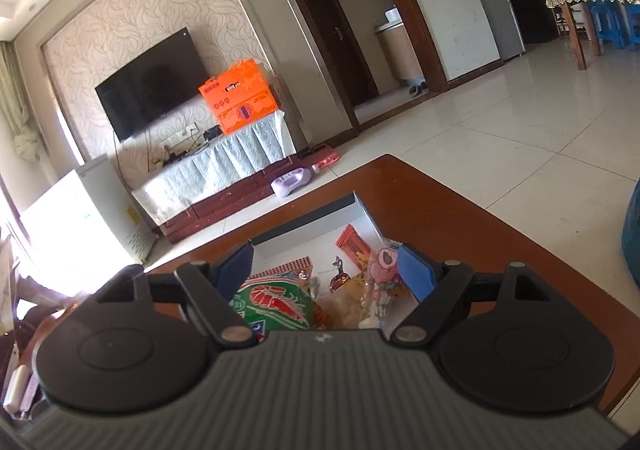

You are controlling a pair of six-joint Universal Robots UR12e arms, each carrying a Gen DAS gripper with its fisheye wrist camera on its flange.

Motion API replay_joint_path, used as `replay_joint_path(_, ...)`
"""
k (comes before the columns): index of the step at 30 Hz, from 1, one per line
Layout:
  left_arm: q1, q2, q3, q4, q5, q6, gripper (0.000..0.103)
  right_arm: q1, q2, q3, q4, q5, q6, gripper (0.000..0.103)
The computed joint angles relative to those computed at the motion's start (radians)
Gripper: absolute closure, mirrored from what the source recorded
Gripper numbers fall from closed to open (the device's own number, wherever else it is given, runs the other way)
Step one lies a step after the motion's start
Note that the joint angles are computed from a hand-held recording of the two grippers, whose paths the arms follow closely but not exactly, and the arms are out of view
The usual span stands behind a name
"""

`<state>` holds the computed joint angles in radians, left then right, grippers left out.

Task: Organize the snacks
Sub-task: 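Move both open grippers to the second shrimp chip bag and small wrapped sweet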

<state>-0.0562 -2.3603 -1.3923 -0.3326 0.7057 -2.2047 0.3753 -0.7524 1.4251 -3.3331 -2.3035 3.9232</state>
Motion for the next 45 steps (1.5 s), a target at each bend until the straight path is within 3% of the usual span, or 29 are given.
replay_joint_path(8,0.031,-0.007,0.007,0.160,0.041,-0.179,0.001,0.025,0.071,-0.110,-0.156,0.080,-0.254,0.021)
replay_joint_path(14,0.071,-0.040,0.069,0.250,0.150,-0.310,0.001,0.022,0.102,-0.173,-0.145,0.193,-0.279,0.021)
replay_joint_path(20,0.121,-0.108,0.206,0.193,0.258,-0.354,0.001,0.022,0.141,-0.262,-0.083,0.310,-0.311,0.021)
replay_joint_path(24,0.146,-0.165,0.313,0.109,0.323,-0.399,0.001,0.028,0.179,-0.338,-0.009,0.368,-0.308,0.021)
replay_joint_path(26,0.160,-0.196,0.361,0.087,0.318,-0.407,0.001,0.030,0.196,-0.373,0.031,0.397,-0.308,0.021)
replay_joint_path(29,0.178,-0.239,0.448,-0.039,0.282,-0.398,0.002,0.033,0.213,-0.416,0.111,0.437,-0.322,0.021)
replay_joint_path(34,0.192,-0.291,0.545,-0.131,0.221,-0.364,0.003,0.037,0.237,-0.473,0.176,0.473,-0.378,0.021)
replay_joint_path(37,0.188,-0.317,0.593,-0.180,0.198,-0.324,0.018,0.035,0.255,-0.511,0.208,0.488,-0.400,0.021)
replay_joint_path(39,0.180,-0.331,0.625,-0.241,0.212,-0.309,0.042,0.032,0.273,-0.551,0.244,0.500,-0.401,0.021)
replay_joint_path(40,0.178,-0.329,0.620,-0.242,0.209,-0.322,0.045,0.032,0.282,-0.574,0.267,0.500,-0.406,0.021)
replay_joint_path(43,0.183,-0.334,0.631,-0.265,0.180,-0.334,0.063,0.041,0.329,-0.673,0.332,0.438,-0.449,0.021)
replay_joint_path(45,0.186,-0.332,0.626,-0.275,0.167,-0.318,0.081,0.044,0.370,-0.764,0.405,0.400,-0.466,0.021)
